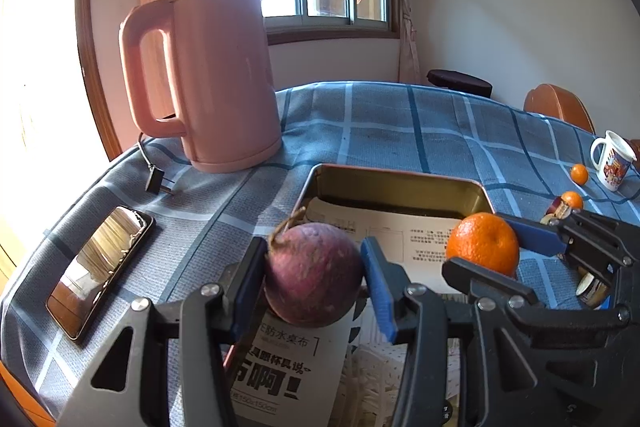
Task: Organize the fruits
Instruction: 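Open both tools to drop the purple root and mandarin into the tin, then move the left tool to a dark mangosteen while the right tool grasps a wrapped snack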
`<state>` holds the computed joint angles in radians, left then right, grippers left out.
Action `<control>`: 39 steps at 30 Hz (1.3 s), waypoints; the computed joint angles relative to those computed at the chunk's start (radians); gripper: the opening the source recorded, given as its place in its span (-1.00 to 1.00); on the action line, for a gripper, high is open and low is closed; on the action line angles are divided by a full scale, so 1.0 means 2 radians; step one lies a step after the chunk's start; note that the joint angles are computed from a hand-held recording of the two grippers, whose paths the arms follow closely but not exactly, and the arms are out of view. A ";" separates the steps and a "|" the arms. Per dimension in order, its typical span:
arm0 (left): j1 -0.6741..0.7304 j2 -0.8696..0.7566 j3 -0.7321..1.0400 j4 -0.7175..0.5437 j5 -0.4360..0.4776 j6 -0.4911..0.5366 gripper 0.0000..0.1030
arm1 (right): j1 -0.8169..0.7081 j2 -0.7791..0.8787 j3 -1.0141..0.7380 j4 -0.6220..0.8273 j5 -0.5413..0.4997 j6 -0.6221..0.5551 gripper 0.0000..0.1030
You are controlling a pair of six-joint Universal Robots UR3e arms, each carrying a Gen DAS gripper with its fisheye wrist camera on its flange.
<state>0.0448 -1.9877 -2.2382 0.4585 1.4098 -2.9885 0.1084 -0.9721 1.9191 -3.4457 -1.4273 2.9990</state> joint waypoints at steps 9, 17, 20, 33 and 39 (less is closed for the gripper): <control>0.010 -0.003 -0.027 0.065 0.004 -0.022 0.28 | 0.003 -0.001 0.007 -0.018 0.001 -0.006 0.01; 0.012 -0.010 -0.061 0.152 0.009 -0.025 0.56 | 0.032 -0.004 0.040 -0.082 -0.077 -0.014 0.40; 0.019 -0.005 -0.075 0.164 0.001 -0.034 0.56 | 0.017 -0.033 0.104 -0.123 -0.098 -0.028 0.40; -0.073 0.031 -0.076 0.129 0.018 -0.045 0.69 | -0.167 -0.179 0.333 -0.143 -0.015 -0.038 0.40; -0.109 0.022 -0.057 0.106 0.041 -0.043 0.69 | -0.170 -0.184 0.317 -0.087 -0.012 -0.039 0.19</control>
